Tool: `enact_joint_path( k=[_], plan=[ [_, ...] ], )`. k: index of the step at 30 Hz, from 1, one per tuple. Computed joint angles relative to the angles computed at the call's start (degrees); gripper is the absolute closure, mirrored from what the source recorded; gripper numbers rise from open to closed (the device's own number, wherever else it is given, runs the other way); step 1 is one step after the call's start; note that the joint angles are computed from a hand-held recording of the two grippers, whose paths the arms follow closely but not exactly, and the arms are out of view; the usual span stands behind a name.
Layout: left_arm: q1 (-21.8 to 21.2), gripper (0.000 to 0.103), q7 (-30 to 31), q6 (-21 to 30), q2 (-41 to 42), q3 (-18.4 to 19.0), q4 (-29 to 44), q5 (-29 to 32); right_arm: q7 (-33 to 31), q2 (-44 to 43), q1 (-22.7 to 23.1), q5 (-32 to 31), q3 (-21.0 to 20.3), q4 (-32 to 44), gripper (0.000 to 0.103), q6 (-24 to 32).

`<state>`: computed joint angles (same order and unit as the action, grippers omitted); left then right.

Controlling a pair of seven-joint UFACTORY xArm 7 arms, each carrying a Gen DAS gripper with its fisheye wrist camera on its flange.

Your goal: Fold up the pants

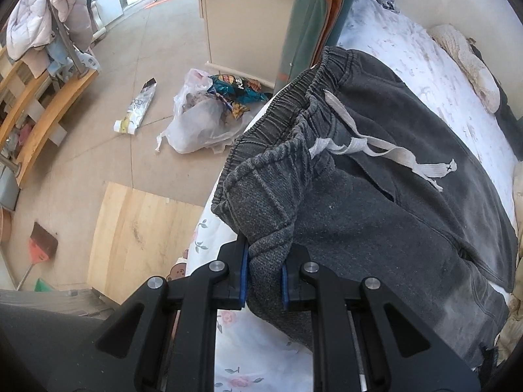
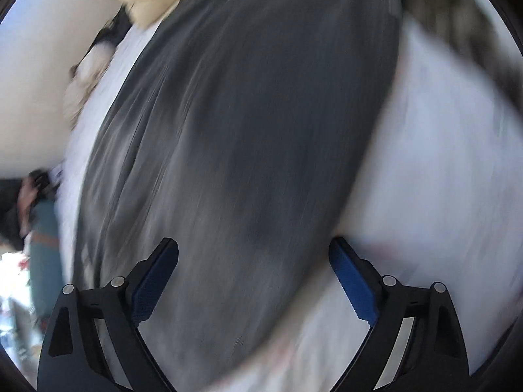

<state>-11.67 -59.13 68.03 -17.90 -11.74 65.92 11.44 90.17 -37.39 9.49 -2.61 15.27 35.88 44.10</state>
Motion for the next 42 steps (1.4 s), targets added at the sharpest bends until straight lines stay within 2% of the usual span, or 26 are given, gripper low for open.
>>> enact_joint_path(
  k=[2,3,4,6,11,14,15,16,17,18,21,26,32,35,38,42],
  plan=[
    [0.0,0.091,0.3,0.1,0.0,0.1,-0.3,-0.1,-0.2,-0.3,-2.6,-1.9,-1.2,0.8,0.010,1.6],
    [0.0,0.091,0.3,0.1,0.0,0.1,-0.4,-0.1,-1.7,0.5,-4.0,-3.5,-2.1,2.4,0.020,3.9],
    [0.0,0.091,0.4,0.2,0.1,0.1,-0.3,0.0,-3.9,1.5,-5.1,-4.8,-3.2,4.0,0.036,5.9],
    [0.0,0.091,0.2,0.2,0.3,0.0,-0.3,0.3,-6.7,1.9,-6.3,-5.6,-5.1,4.9,0.048,7.4],
    [-0.1,0.091,-0.3,1.7,1.4,-0.2,0.5,1.0,-10.1,0.5,-11.1,-8.2,-7.4,5.3,0.051,9.3],
    [-0.3,0.091,-0.8,2.5,2.2,-0.5,1.3,2.1,-11.1,-0.8,-13.4,-10.2,-7.1,5.9,0.064,9.7],
    [-0.4,0.091,-0.9,2.6,2.4,-0.5,1.4,2.2,-11.6,-1.2,-14.5,-11.0,-7.5,5.8,0.073,9.6],
    [-0.5,0.091,-0.9,2.8,2.4,-0.4,1.5,2.2,-12.0,-1.7,-15.5,-12.0,-7.4,6.5,0.091,10.8],
    [-0.6,0.091,-1.1,2.9,2.5,-0.4,1.6,2.2,-12.7,-2.2,-16.2,-12.7,-7.4,7.0,0.100,12.1],
    [-0.7,0.091,-1.2,2.9,2.5,-0.3,1.6,2.1,-13.0,-3.2,-17.0,-13.7,-7.2,7.5,0.101,13.1],
    [-0.6,0.091,-1.6,2.5,2.0,0.1,1.6,1.8,-14.8,-4.3,-18.3,-16.0,-6.8,8.9,0.102,10.9],
    [-0.2,0.091,-1.1,2.0,1.5,1.0,2.5,0.1,-20.5,-0.1,-18.3,-18.1,-5.9,17.0,0.102,10.0],
    [1.5,0.092,0.3,-0.1,2.6,4.8,5.5,-9.4,-25.7,9.4,-18.9,-19.7,-6.5,27.9,0.102,9.2],
    [2.4,0.092,1.9,0.7,6.7,4.7,12.0,-7.8,-29.2,16.0,-17.9,-20.3,-7.9,33.8,0.102,7.3],
    [2.2,0.092,3.8,2.7,13.6,4.2,21.9,-4.3,-31.0,24.3,-16.9,-22.7,-8.2,42.3,0.102,7.9],
    [0.3,0.092,5.9,6.1,26.4,5.3,38.6,0.5,-35.1,39.1,-13.7,-25.8,-9.6,58.9,0.102,11.6]
  ],
)
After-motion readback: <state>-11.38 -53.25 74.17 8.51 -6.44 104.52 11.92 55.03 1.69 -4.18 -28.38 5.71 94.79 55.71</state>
